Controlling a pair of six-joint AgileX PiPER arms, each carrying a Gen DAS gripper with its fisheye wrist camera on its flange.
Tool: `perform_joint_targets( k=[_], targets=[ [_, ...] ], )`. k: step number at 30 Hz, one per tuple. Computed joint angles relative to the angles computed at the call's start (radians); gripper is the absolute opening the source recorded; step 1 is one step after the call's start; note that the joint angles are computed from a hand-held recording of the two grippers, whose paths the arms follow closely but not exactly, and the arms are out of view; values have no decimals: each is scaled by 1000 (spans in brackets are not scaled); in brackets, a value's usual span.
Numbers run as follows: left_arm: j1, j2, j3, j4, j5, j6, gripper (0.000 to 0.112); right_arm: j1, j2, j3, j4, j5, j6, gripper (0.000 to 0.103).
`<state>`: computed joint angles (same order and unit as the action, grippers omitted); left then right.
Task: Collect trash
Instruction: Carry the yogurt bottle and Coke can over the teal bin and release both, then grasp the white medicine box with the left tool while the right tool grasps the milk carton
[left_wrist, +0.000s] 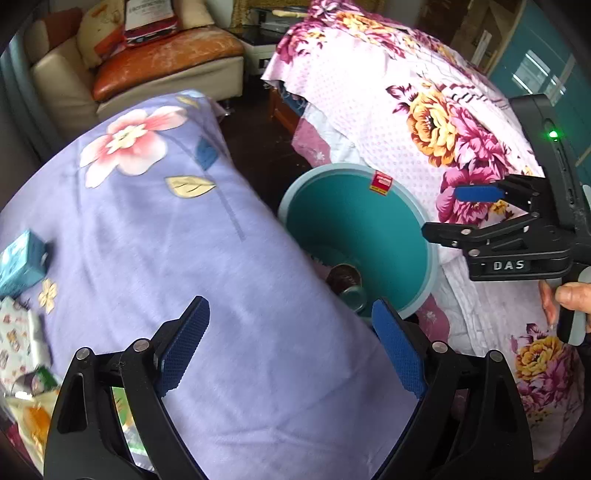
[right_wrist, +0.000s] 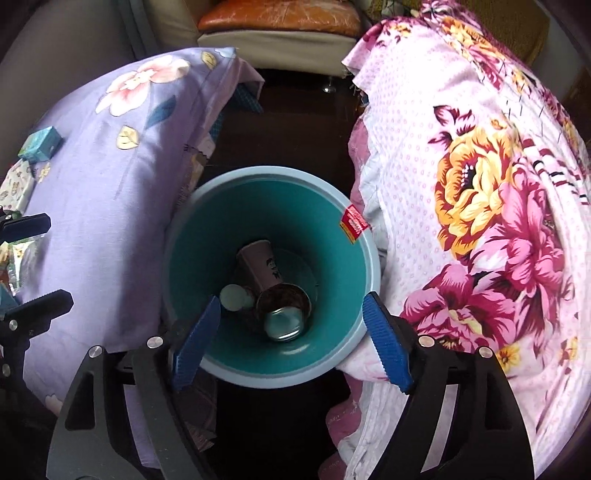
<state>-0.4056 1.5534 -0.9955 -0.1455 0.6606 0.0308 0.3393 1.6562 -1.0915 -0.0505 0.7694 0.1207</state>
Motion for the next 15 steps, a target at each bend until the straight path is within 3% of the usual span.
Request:
perform_joint_targets(
  k=[8,15],
  targets=[
    [160,-188,121,-40,57,108,90,168,-39,-57,-38,78,107,78],
    [494,-347,191,-151,178,375,90,357,22,-203,-86,166,192,78]
  ],
)
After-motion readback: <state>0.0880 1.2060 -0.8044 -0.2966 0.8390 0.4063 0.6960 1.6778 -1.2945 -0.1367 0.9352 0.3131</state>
